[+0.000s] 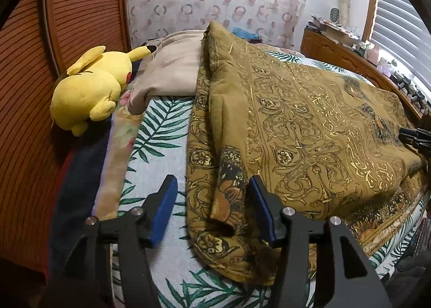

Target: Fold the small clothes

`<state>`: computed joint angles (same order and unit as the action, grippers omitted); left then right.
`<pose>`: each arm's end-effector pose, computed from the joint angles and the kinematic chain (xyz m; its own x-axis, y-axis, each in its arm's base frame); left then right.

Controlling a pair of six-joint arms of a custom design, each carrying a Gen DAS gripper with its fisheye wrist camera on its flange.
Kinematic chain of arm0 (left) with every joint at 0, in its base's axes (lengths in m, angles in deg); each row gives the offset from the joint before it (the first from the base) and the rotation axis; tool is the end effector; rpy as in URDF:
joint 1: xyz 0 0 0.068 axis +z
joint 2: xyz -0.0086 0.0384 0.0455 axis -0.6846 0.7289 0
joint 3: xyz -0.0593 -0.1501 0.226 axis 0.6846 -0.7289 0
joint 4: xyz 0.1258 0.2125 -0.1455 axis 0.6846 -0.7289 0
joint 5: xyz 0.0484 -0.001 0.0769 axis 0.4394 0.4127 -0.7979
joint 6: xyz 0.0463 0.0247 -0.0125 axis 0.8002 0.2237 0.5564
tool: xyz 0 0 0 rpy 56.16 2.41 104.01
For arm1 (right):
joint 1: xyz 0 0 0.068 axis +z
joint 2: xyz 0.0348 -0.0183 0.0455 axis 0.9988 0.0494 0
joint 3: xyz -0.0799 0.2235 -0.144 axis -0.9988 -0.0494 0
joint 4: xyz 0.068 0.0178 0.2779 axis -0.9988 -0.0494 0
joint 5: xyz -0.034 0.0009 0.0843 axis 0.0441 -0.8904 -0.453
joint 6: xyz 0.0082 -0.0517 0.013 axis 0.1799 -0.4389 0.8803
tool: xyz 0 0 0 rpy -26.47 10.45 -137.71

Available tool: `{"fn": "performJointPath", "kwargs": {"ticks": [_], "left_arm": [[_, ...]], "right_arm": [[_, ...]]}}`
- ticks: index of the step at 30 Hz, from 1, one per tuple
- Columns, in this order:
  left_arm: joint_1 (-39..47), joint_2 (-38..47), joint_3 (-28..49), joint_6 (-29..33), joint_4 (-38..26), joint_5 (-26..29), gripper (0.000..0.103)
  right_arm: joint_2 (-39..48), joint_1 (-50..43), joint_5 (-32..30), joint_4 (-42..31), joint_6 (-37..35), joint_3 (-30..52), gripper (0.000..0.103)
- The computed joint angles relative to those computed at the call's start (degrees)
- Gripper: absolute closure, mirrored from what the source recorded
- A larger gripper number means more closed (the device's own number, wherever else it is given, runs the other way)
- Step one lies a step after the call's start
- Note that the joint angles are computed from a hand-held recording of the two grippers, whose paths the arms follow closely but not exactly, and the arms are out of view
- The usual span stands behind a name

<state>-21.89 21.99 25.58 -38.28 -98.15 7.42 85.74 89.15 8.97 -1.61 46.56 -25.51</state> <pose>0.2593 0.0820 0.1590 -0.6962 0.2292 -0.6803 0.3696 0.9268 -0.0660 0.1944 0.0068 0.1583 -0.7594 -0.0908 -0.6442 -0.0851 0.9956 -0.0400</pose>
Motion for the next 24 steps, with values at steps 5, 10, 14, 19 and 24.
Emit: {"fn": "performJointPath", "kwargs": {"ticks": [5, 10, 14, 19, 24], "left_arm": [[0.0, 0.1, -0.2, 0.0, 0.4, 0.1, 0.049], [-0.1, 0.0, -0.2, -0.2, 0.2, 0.1, 0.049], [1.7, 0.9, 1.4, -0.2, -3.0, 2.3, 0.049], [6.6, 1.4, 2.9, -0.1, -6.1, 8.1, 0.049], [7.9, 2.2, 3.7, -1.6, -4.6, 8.8, 0.049]], "right_arm": [[0.2, 0.2, -0.6, 0.2, -0.1, -0.1, 0.058], [0.5, 0.7, -0.2, 0.5, 0.2, -0.1, 0.056], [0.6, 1.0, 0.0, 0.7, 0.5, -0.1, 0.055], [1.0, 1.6, 0.5, 1.1, 0.8, -0.1, 0.054], [1.0, 1.7, 0.6, 1.1, 0.8, -0.1, 0.054]]}}
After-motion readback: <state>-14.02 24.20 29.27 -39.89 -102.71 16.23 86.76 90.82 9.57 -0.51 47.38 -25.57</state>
